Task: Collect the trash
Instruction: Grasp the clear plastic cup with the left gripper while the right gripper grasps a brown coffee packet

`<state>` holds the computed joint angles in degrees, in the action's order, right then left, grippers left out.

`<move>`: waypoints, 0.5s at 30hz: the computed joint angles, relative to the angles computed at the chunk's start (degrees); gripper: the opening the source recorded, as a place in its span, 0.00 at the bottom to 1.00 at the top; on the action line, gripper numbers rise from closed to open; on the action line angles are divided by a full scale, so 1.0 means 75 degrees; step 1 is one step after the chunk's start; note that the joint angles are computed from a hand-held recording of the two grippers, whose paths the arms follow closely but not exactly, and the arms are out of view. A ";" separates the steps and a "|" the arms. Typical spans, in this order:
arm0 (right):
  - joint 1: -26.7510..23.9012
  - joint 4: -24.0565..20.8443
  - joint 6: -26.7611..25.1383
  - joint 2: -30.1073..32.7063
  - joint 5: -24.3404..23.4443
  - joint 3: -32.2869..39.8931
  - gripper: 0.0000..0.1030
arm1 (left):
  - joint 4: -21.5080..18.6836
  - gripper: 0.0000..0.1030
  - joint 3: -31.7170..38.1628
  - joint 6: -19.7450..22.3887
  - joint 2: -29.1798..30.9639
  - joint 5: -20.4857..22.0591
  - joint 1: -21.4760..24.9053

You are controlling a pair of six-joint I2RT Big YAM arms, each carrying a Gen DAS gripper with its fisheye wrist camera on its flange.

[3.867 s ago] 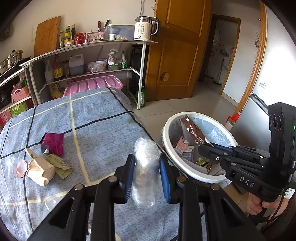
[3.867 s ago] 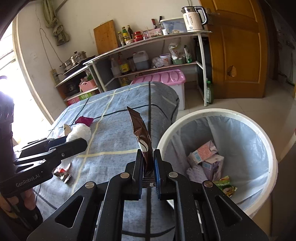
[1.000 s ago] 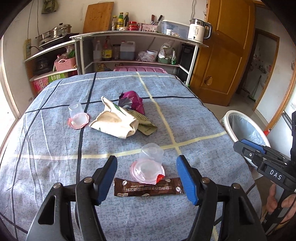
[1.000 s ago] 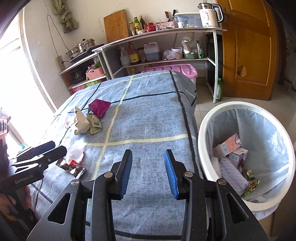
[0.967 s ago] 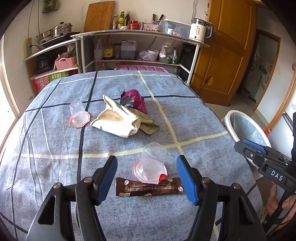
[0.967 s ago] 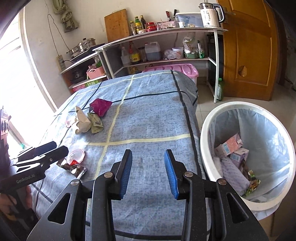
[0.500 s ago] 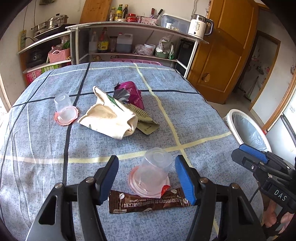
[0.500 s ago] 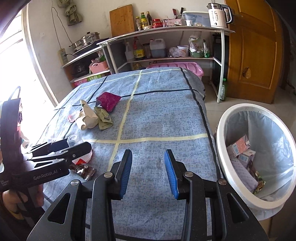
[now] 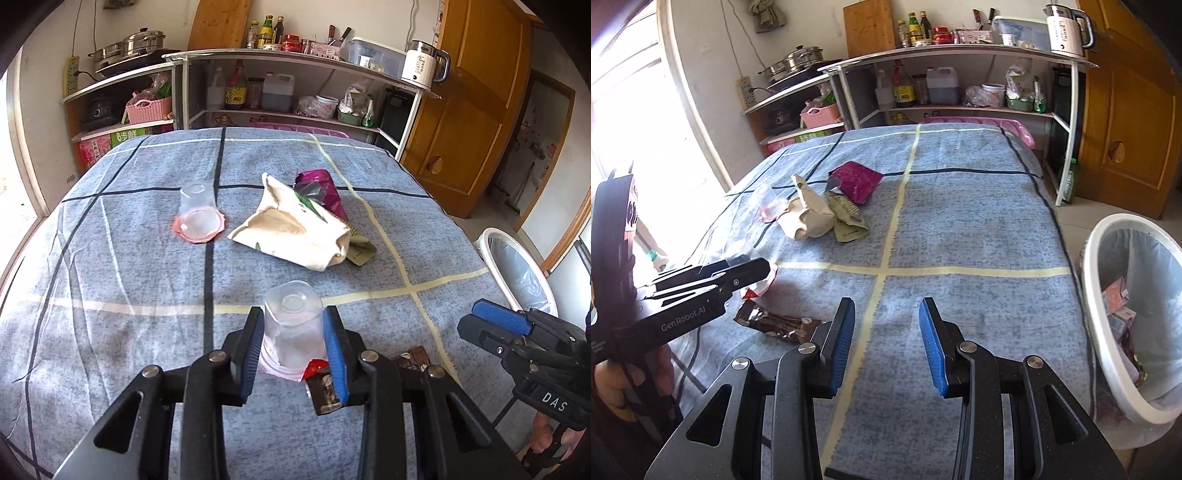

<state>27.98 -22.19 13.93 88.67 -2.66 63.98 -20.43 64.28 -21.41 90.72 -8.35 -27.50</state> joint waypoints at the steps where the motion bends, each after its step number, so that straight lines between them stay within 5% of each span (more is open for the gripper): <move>1: 0.0022 0.0018 -0.0086 0.0078 -0.0212 0.0059 0.36 | 0.0013 0.33 -0.0082 -0.0042 -0.0069 -0.0046 0.0045; 6: 0.0138 -0.0153 -0.0686 0.0502 -0.1288 0.0418 0.40 | 0.0043 0.33 -0.0401 -0.0181 -0.0306 -0.0101 0.0253; 8: 0.0234 -0.0258 -0.0924 0.0643 -0.1317 0.0559 0.48 | 0.0042 0.33 -0.0500 -0.0241 -0.0367 -0.0098 0.0317; 15: 0.0555 -0.0742 -0.1902 0.1040 -0.1077 0.1011 0.51 | 0.0105 0.33 -0.0737 -0.0377 -0.0515 -0.0033 0.0479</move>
